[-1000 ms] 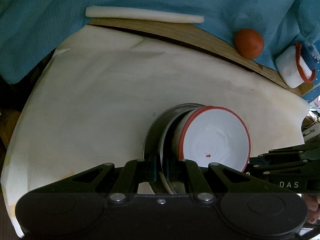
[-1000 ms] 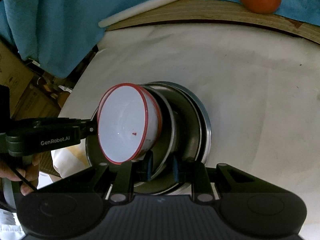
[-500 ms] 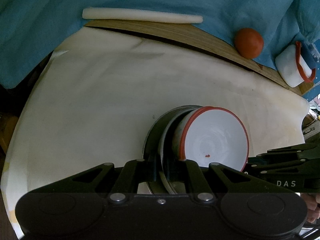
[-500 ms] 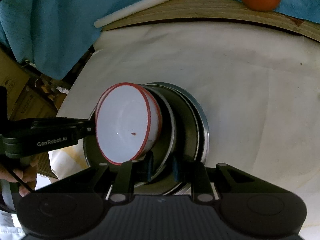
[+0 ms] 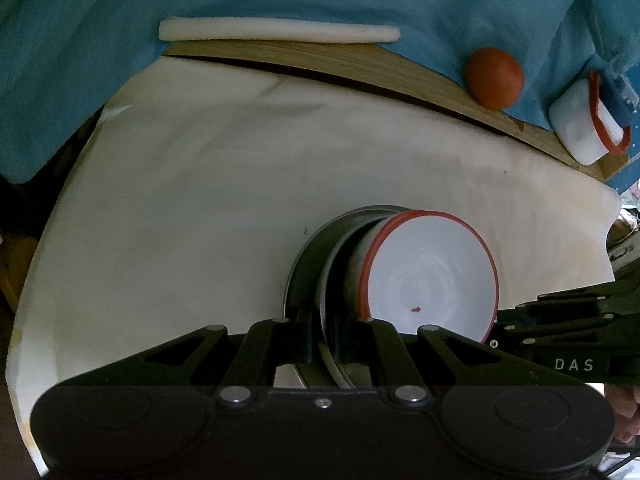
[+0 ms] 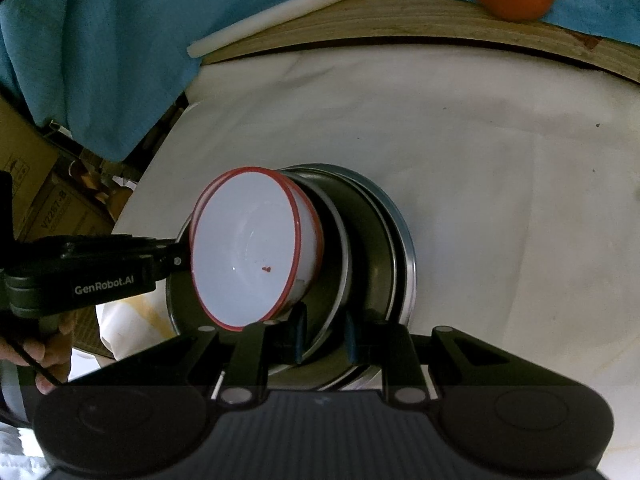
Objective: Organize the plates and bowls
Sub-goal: 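Carry the nested bowls over and lower them onto the steel plate stack, then open both grippers and release the steel bowl on the plates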
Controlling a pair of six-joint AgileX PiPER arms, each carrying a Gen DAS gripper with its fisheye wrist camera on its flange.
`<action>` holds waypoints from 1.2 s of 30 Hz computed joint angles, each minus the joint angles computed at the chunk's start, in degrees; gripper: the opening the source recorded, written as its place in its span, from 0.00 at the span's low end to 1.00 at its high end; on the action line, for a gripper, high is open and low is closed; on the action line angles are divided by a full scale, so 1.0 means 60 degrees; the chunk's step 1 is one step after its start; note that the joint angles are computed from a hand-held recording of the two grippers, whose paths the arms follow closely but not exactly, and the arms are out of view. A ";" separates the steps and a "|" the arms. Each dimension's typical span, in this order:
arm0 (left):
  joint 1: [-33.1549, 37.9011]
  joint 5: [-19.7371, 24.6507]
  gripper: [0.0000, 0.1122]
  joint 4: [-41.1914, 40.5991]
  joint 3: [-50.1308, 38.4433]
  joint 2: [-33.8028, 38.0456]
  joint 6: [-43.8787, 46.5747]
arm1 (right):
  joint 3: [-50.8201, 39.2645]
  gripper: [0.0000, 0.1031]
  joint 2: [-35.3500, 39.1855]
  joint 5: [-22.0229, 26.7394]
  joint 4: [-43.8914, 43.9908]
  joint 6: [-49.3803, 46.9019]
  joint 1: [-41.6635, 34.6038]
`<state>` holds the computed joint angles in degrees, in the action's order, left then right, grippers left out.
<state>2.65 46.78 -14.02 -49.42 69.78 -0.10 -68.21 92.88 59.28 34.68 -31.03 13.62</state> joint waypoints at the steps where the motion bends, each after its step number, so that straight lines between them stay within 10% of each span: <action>1: -0.0046 -0.0010 0.08 0.0055 0.0003 -0.0004 -0.0050 | 0.0005 0.22 -0.0005 -0.0013 -0.0006 0.0023 0.0010; 23: 0.0186 -0.0157 0.14 -0.0173 0.0121 -0.0209 0.1300 | 0.0995 0.22 -0.1077 -0.1940 -0.1194 0.2117 0.0931; 36: -0.1359 -0.0684 0.44 0.2929 0.0737 -0.1385 -0.2612 | 0.2402 0.39 -0.2065 -0.3346 -0.1016 0.2018 0.1064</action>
